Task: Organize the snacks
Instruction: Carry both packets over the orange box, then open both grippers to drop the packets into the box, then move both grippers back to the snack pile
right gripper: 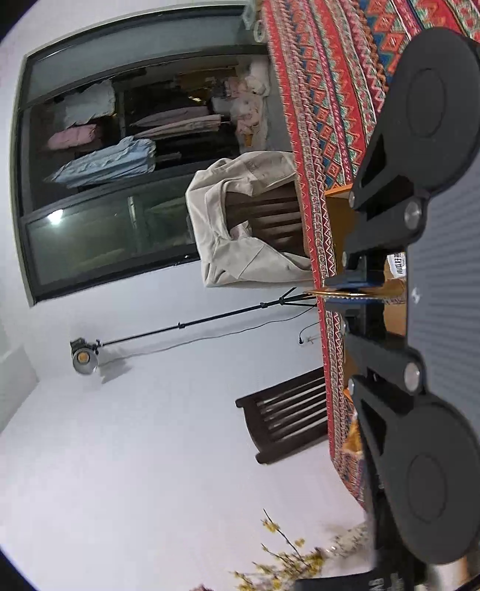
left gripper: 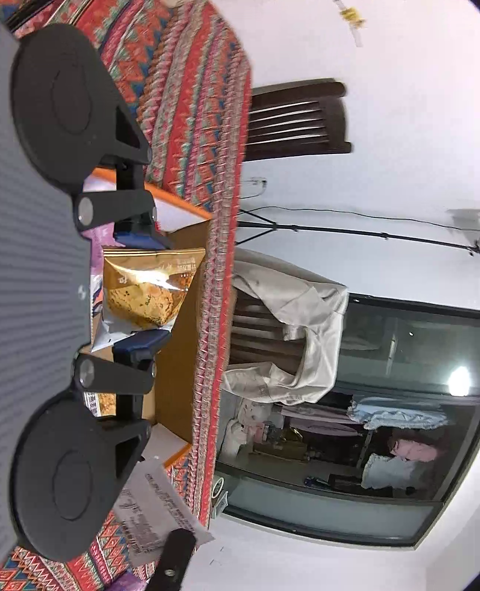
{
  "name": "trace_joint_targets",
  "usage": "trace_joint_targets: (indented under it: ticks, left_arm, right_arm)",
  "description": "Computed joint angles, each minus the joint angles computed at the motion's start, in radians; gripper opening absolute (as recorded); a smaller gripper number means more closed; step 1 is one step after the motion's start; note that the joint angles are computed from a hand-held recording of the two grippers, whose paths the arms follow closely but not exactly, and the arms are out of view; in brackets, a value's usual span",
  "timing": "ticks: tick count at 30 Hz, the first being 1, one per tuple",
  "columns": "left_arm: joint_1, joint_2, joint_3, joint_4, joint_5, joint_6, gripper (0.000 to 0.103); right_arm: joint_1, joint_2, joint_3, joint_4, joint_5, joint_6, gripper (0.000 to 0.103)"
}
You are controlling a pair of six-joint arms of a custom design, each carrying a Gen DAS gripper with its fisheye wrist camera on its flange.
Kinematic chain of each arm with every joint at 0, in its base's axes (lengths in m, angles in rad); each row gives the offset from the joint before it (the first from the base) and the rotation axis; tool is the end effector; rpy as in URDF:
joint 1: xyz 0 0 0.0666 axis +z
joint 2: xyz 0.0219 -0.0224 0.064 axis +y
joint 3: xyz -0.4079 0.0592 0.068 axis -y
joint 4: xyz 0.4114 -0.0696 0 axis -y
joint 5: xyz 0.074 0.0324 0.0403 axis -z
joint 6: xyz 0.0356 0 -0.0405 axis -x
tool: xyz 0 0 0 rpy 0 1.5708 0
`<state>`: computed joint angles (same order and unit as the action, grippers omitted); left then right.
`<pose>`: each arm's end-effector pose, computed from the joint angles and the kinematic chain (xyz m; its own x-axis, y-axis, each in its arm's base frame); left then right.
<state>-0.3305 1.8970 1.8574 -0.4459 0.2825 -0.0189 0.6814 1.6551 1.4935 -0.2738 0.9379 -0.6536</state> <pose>0.6812 -0.2446 0.4282 -0.4310 0.1671 -0.8867 0.5531 0.8254 -0.1133 0.4969 0.3655 0.4249 -0.1413 0.3484 -0.9266 0.3542 0.8918 0.2813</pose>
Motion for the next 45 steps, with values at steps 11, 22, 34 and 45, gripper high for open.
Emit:
trace_joint_targets:
  ticks: [11,22,34,45]
  left_arm:
    - [0.008,0.090,0.070,-0.049,0.022,-0.007,0.068]
    - [0.007,0.048,0.005,0.042,-0.019,0.038,0.103]
    - [0.033,-0.055,-0.071,0.052,-0.005,0.073,0.103]
    - [0.055,-0.184,-0.269,0.090,-0.039,0.044,0.103]
  right_arm:
    - [-0.082,0.065,-0.030,0.054,-0.107,-0.036,0.006]
    - [-0.074,0.071,0.003,-0.091,-0.089,-0.113,0.102]
    - [0.026,0.039,0.056,-0.321,0.003,-0.149,0.103]
    - [0.132,-0.008,-0.004,-0.461,0.010,-0.235,0.103]
